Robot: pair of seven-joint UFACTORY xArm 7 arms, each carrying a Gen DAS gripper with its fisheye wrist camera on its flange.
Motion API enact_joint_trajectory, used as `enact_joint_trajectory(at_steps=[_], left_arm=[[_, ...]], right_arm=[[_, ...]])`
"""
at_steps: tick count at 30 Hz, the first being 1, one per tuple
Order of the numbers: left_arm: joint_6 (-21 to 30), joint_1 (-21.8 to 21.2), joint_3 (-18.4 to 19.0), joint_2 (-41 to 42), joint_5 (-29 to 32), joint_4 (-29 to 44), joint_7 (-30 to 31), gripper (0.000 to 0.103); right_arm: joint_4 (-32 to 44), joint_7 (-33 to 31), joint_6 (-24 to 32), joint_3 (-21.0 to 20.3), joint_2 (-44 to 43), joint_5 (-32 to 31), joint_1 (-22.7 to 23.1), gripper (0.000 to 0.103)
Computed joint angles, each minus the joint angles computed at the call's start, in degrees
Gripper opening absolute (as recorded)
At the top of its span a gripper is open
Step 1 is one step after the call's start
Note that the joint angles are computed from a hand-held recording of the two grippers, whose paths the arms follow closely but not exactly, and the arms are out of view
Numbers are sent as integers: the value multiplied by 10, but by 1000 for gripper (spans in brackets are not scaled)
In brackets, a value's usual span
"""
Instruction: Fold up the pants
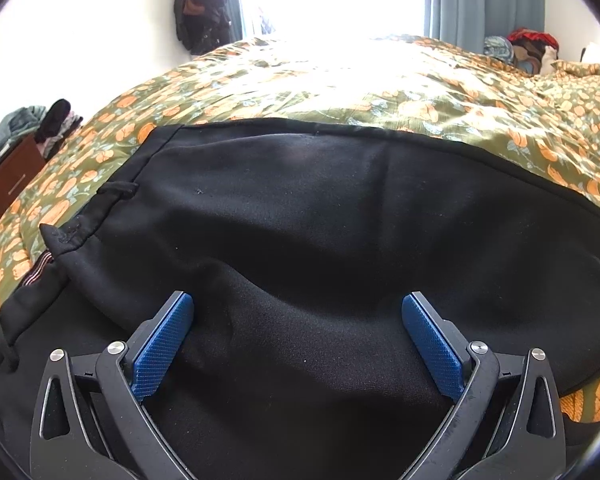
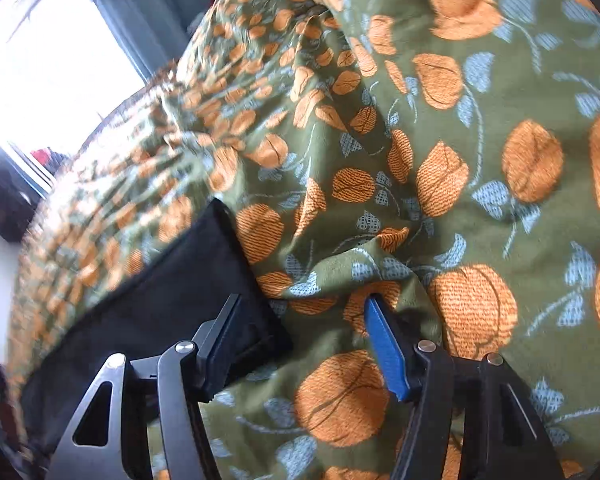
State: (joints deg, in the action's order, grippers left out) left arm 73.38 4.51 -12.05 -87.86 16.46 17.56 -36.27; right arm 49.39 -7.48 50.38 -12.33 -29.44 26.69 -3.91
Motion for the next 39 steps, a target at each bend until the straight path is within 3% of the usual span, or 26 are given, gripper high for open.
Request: enact_joint_trajectory(at_steps=[2,4,11,13,14,16,20,23,25,28,30,32,33,35,36,39], left_arm=[[0,0,0,1,1,0,0,102],[0,0,0,2,2,0,0,102],[0,0,0,3,3,0,0,102],[0,0,-1,4,4,0,0,102],[0,0,-1,5,4,0,0,102],[-1,0,-1,5,5,0,0,102],[-1,0,-2,4,7,-2,-1,102],[-1,1,-3,7,8,-1,-1,102],[0,1,-3,9,9,1,0,102],[2,1,-4,16,10,4,1,102],[5,1,-8,23,11,8,1,102],[11,2,-11,33,13,15,2,102],[16,3,-13,42,13,22,1,102],[50,11,-20,80,7,60,2,102],[73,9,-21,90,-5,84,-2,102],[125,-52,-1,52,-101,129,-9,102]], right_arm=[[-7,-7,38,-39,-4,74,19,61],[-15,-2,51,-43,2,105,20,61],[8,33,-16,16,82,94,9,60],[5,50,-41,43,78,49,2,39],[-3,38,-52,51,62,28,4,23],[-20,-31,-64,56,8,2,34,21],[-72,-207,5,81,-169,-65,130,20],[-120,-254,124,99,-326,-97,181,20],[-153,-258,201,105,-417,-131,177,20],[-200,-215,264,96,-497,-215,85,23],[-216,-164,254,101,-490,-286,-2,34],[-208,-116,213,99,-491,-316,-49,42],[-204,-91,196,102,-499,-323,-64,55],[-190,-48,189,105,-512,-309,-66,65],[-177,-33,208,108,-521,-285,-48,65],[-163,13,252,147,-562,-193,35,65]])
